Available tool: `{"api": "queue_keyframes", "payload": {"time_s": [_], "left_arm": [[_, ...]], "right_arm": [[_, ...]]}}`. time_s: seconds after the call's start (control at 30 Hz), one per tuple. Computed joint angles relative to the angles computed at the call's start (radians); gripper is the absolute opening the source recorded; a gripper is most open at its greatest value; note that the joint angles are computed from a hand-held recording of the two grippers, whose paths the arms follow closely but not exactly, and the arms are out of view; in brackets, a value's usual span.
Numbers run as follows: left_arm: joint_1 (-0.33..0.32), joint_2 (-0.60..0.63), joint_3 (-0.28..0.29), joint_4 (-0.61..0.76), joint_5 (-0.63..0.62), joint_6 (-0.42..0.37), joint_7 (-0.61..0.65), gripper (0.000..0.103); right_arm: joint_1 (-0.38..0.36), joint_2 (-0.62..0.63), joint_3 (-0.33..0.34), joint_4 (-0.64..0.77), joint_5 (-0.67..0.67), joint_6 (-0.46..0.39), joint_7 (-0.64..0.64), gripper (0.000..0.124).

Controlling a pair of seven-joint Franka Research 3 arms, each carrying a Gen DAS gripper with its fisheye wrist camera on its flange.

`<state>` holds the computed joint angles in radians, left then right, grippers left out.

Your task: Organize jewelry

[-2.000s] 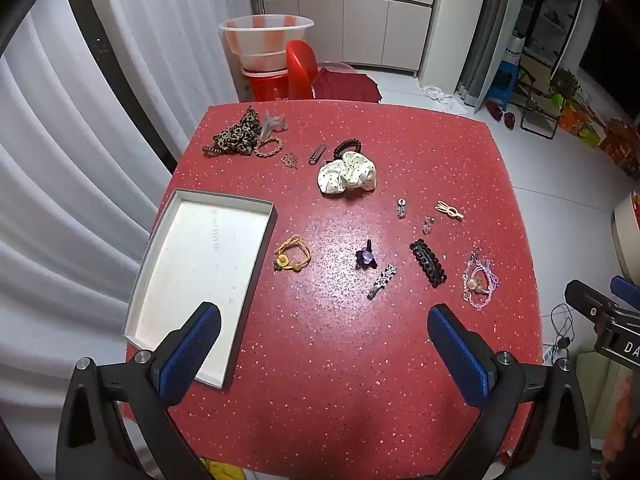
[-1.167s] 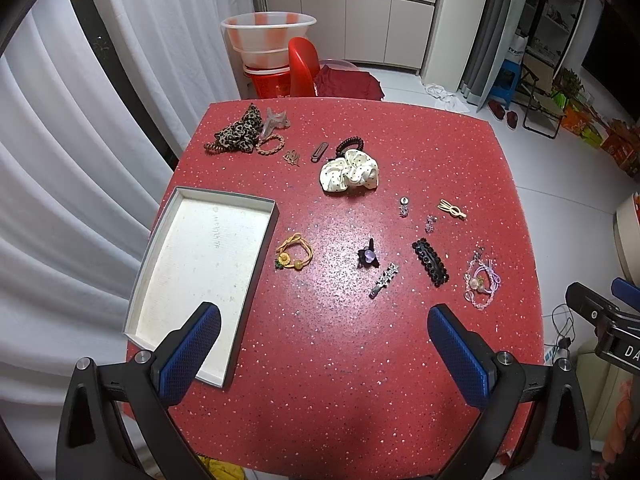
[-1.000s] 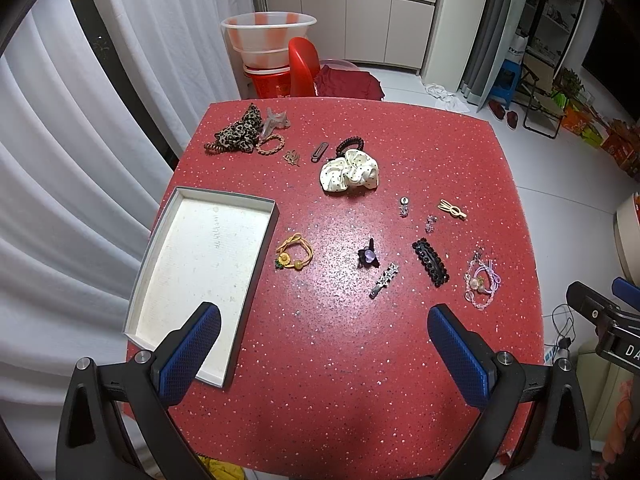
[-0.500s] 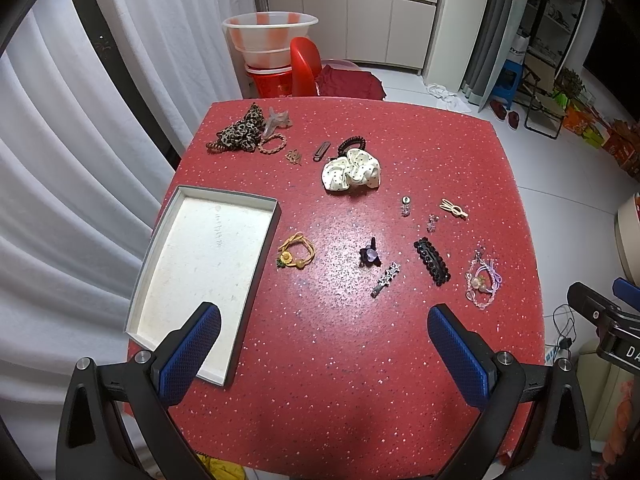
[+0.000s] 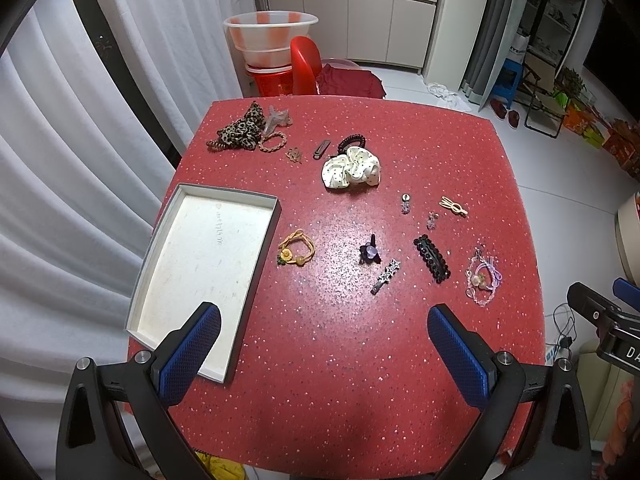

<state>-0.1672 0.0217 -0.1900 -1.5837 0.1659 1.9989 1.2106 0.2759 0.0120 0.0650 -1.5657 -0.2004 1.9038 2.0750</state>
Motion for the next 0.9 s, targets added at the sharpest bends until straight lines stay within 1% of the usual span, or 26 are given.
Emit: {"api": "queue_keyframes", "payload": {"time_s": [0.13,0.33,0.5,0.6,0.63,0.67,0.77,0.83,0.87,0.9], "left_arm": [[0.002,-0.015,0.001,-0.023,-0.002,0.008,0.002,0.103],[-0.001,-0.017,-0.002,-0.023,-0.001,0.002,-0.002,0.103],[-0.001,-0.021,-0.001,-0.036,-0.014,-0.005,0.005,0.103],[-0.001,-0.016,-0.002,-0.033,-0.022,-0.013,0.01,0.103],[-0.001,-0.015,-0.001,-0.033,-0.026,-0.015,0.013,0.103],[0.0,-0.016,0.0,-0.039,-0.031,-0.015,0.016,0.103],[0.002,-0.01,0.001,-0.041,-0.04,-0.018,0.023,0.103],[0.005,-0.009,0.003,-0.055,-0.049,-0.016,0.027,0.103],[0.005,-0.008,0.003,-0.059,-0.051,-0.015,0.028,0.103],[0.006,-0.007,0.004,-0.065,-0.056,-0.014,0.029,0.103]], "right_arm": [[0.002,0.001,0.001,-0.001,-0.002,0.002,0.004,0.103],[0.002,-0.007,0.002,-0.016,0.002,0.004,0.01,0.103],[-0.003,-0.011,0.0,-0.023,0.008,-0.013,0.006,0.103],[-0.004,-0.001,-0.001,-0.002,0.016,-0.063,0.004,0.103],[-0.004,0.007,-0.001,0.016,0.025,-0.098,-0.001,0.103],[-0.005,0.0,-0.003,0.0,0.024,-0.08,0.004,0.103],[-0.007,-0.006,-0.004,-0.015,0.037,-0.085,0.012,0.103],[-0.011,-0.023,-0.005,-0.057,0.045,-0.051,0.023,0.103],[-0.012,-0.036,-0.005,-0.088,0.037,-0.012,0.03,0.103],[-0.015,-0.041,-0.005,-0.104,0.047,-0.002,0.033,0.103]]}}
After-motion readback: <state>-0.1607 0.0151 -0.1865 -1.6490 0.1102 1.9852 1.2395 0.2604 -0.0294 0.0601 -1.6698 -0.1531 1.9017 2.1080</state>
